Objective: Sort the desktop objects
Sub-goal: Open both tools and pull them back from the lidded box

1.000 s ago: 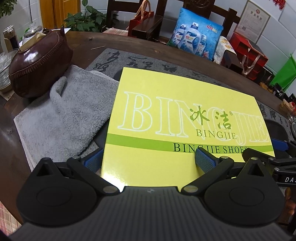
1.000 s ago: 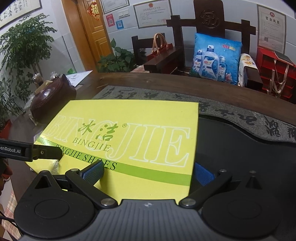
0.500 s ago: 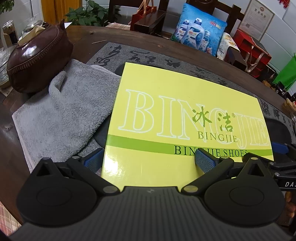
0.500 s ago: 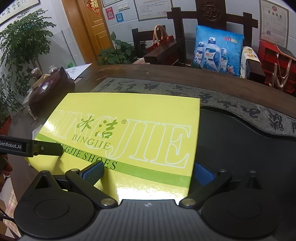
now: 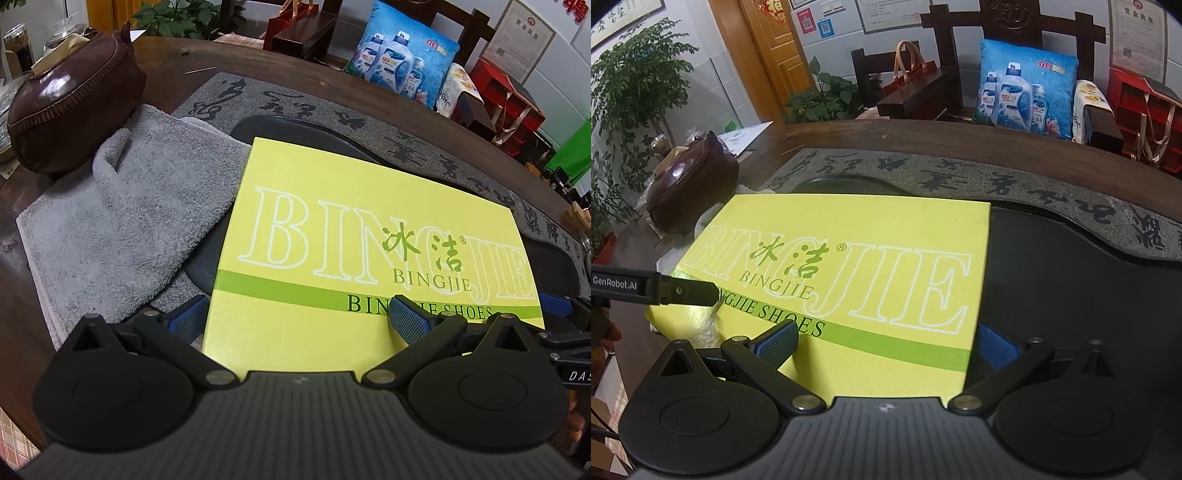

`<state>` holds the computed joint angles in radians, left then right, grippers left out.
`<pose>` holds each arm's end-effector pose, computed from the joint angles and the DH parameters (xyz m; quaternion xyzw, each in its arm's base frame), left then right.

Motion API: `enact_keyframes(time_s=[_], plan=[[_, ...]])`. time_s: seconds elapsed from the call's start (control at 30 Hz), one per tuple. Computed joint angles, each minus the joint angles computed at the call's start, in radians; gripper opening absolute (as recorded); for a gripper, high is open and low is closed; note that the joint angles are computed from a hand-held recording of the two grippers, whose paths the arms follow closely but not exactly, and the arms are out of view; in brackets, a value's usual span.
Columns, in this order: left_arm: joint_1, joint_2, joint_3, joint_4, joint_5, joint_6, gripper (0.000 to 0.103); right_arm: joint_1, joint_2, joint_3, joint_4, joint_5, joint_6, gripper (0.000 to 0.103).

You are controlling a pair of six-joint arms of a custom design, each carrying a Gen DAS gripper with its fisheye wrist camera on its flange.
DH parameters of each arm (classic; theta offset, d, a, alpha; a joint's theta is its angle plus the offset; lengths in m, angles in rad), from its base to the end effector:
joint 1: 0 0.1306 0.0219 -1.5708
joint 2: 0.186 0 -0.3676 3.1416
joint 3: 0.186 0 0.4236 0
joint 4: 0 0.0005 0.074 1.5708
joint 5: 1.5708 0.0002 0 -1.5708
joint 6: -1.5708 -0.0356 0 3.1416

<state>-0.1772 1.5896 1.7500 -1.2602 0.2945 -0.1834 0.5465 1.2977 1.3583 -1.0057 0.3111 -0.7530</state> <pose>0.5529 -0.1100 0.4618 0.2062 0.9401 -0.1420 0.2312 0.4124 0.2375 0.4349 0.1443 0.9301 0.0666 0.3313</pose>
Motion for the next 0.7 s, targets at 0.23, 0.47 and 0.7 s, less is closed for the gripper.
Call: enact_keyframes(time_s=[0.23, 0.47, 0.7], plan=[[-0.001, 0.015, 0.017, -0.001, 0.004, -0.009, 0.102, -0.004, 0.002, 0.004, -0.002, -0.002, 0.006, 0.103], [-0.005, 0.032, 0.04, 0.002, 0.001, -0.015, 0.102, -0.007, 0.004, 0.016, -0.017, 0.008, 0.009, 0.103], [-0.007, 0.038, 0.039, -0.006, -0.008, -0.028, 0.102, -0.019, 0.006, 0.016, -0.038, 0.012, -0.008, 0.103]])
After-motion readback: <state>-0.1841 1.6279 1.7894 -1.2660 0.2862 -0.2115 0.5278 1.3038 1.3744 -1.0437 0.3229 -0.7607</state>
